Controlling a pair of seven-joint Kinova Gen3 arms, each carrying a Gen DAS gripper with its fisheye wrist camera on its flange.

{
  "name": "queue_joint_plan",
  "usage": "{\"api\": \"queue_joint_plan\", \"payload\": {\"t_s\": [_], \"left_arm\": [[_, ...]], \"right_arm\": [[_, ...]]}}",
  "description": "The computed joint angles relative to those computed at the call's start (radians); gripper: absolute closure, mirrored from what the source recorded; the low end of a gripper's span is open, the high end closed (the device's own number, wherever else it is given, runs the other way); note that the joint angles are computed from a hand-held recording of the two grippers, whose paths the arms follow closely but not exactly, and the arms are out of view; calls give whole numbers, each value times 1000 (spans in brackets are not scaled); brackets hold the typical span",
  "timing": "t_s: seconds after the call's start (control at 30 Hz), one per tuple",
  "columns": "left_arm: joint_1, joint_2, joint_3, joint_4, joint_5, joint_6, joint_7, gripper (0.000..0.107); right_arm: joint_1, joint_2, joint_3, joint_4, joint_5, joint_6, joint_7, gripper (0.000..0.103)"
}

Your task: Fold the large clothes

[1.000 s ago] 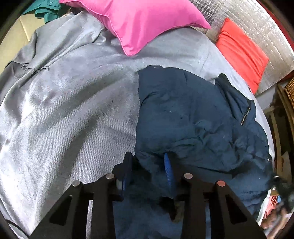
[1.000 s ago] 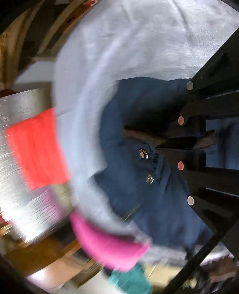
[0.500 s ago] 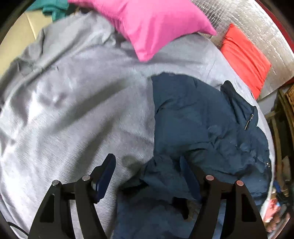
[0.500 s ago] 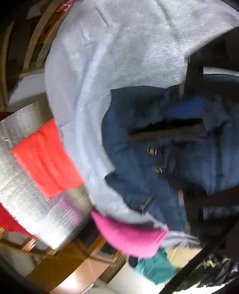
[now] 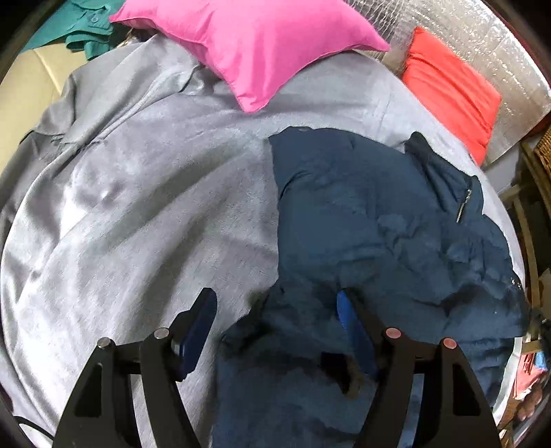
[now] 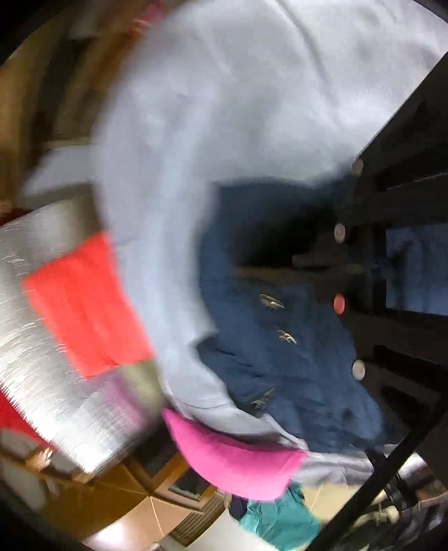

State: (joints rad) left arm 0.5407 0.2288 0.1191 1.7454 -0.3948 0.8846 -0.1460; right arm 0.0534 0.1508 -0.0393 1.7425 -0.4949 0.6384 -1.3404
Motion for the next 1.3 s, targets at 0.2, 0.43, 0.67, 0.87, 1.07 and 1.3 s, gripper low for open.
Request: {"api": "queue_joint_plan", "payload": {"t_s": [0.2,0.43,0.67,0.87,1.07,1.3], "left_arm": [[64,-74,47,22,-51,-28,99,35],[56,-16,63,22,55,-79,10,55],[-2,-14,40,111,207,-253,-65,68],[-10,-27,33,139,246,-309,-78,88],[58,-50,-16,133,157,-324,25,98],[-46,-64,25,186,268,-372,-62,98]], "right_arm": [[212,136,-125,-48,-205,195,97,94],[195,118,-26,-6,-399,311,275,51],[141,166,14,-34,-313,321,180,53],[137,137,-1,-39,-272,279,156,41],[96,161,-24,-50,-205,238,134,90],[51,53,10,-13,-169,130,157,95]]}}
